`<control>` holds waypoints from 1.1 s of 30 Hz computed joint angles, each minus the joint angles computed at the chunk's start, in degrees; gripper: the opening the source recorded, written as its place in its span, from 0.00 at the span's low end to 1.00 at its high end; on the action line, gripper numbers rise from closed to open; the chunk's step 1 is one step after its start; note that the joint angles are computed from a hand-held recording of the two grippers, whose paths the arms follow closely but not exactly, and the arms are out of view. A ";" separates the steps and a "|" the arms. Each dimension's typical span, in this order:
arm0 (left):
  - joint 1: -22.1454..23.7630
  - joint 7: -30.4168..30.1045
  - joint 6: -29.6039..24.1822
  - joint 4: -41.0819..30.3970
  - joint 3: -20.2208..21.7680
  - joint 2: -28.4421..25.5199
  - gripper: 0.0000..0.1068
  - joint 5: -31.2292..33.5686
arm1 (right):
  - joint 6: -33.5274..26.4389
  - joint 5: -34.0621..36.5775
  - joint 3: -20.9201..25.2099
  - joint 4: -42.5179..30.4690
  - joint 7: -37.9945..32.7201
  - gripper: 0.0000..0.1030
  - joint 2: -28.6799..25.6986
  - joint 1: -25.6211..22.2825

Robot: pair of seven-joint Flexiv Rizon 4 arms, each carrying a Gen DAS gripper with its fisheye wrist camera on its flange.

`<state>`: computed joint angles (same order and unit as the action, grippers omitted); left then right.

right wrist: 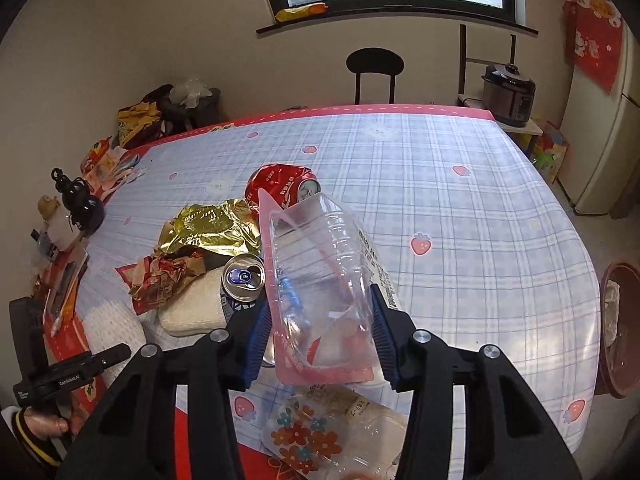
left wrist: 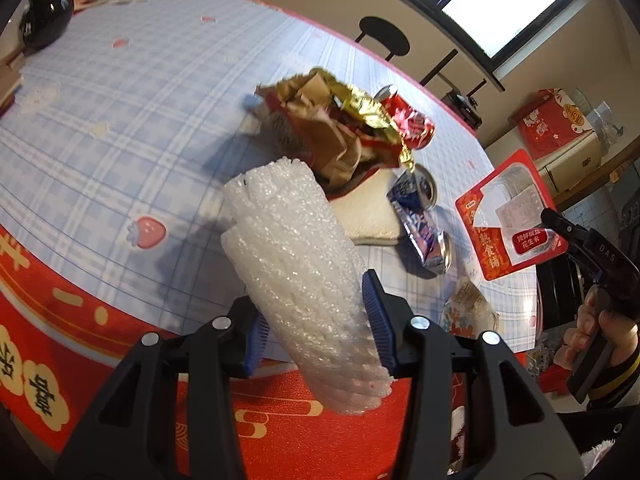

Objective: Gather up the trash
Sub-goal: 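Carry the clear container with the right gripper and release it into the bin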

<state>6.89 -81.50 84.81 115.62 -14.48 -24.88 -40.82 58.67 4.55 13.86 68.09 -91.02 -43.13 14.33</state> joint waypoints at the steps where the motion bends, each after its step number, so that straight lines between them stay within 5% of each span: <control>1: -0.83 -0.63 0.30 -0.09 1.04 0.44 0.43 0.91 | 0.28 0.15 0.17 0.30 -0.36 0.45 0.30 -0.23; 7: -5.55 -5.91 0.41 -2.58 7.25 1.97 0.43 8.20 | 3.52 0.81 0.58 2.83 -2.37 0.45 2.57 -1.62; 14: -8.67 -9.79 -1.50 -8.71 9.44 1.20 0.43 15.12 | 6.60 3.36 1.46 5.01 -4.25 0.45 4.80 -5.44; 23: -13.96 -12.42 -6.04 -22.89 9.87 -5.06 0.43 21.57 | 9.17 5.93 0.73 5.80 -5.87 0.45 6.12 -11.78; 33: -20.27 -17.80 -11.81 -40.53 11.79 -14.32 0.43 26.06 | 8.53 2.79 -5.49 -0.03 -3.08 0.45 2.16 -19.06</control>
